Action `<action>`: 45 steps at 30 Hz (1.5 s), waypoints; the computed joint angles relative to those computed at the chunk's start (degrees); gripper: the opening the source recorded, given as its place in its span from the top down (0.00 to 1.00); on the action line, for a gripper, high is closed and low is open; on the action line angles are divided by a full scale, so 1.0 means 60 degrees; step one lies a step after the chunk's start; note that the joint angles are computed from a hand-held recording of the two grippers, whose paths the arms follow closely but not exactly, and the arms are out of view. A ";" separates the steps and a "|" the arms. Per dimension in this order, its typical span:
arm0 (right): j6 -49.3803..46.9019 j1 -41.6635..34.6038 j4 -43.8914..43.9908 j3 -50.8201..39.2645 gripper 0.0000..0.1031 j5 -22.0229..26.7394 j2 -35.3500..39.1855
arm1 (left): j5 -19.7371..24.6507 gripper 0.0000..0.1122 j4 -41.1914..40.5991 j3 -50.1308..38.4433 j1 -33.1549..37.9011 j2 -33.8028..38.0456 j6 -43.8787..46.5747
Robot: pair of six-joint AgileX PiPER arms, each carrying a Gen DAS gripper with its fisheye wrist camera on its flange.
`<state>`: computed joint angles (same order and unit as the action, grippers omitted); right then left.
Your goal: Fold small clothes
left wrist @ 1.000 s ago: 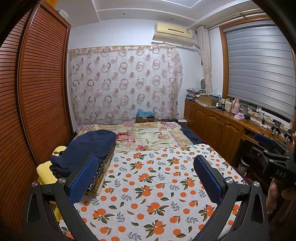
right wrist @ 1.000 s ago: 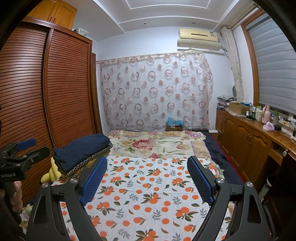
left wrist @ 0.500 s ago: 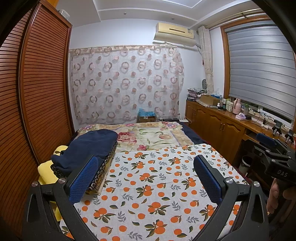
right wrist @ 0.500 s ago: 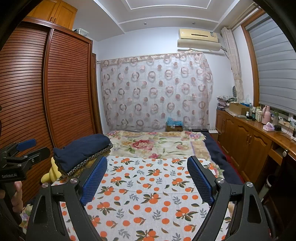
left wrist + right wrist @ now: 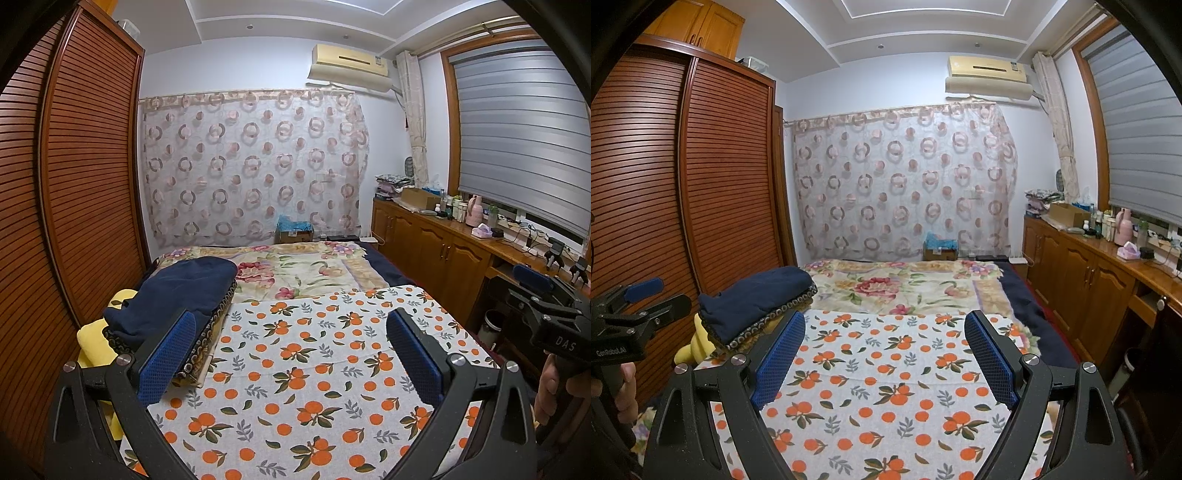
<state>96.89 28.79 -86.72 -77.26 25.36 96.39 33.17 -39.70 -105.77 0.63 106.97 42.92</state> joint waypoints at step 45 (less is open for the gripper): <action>-0.0122 -0.0276 -0.0009 0.0100 0.13 -0.0258 -0.0130 | 0.0021 0.08 0.0019 -0.0015 -0.0006 -0.0008 -0.0025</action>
<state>96.16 27.14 -86.77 -76.66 23.82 95.61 33.30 -39.59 -105.86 0.60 106.93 42.77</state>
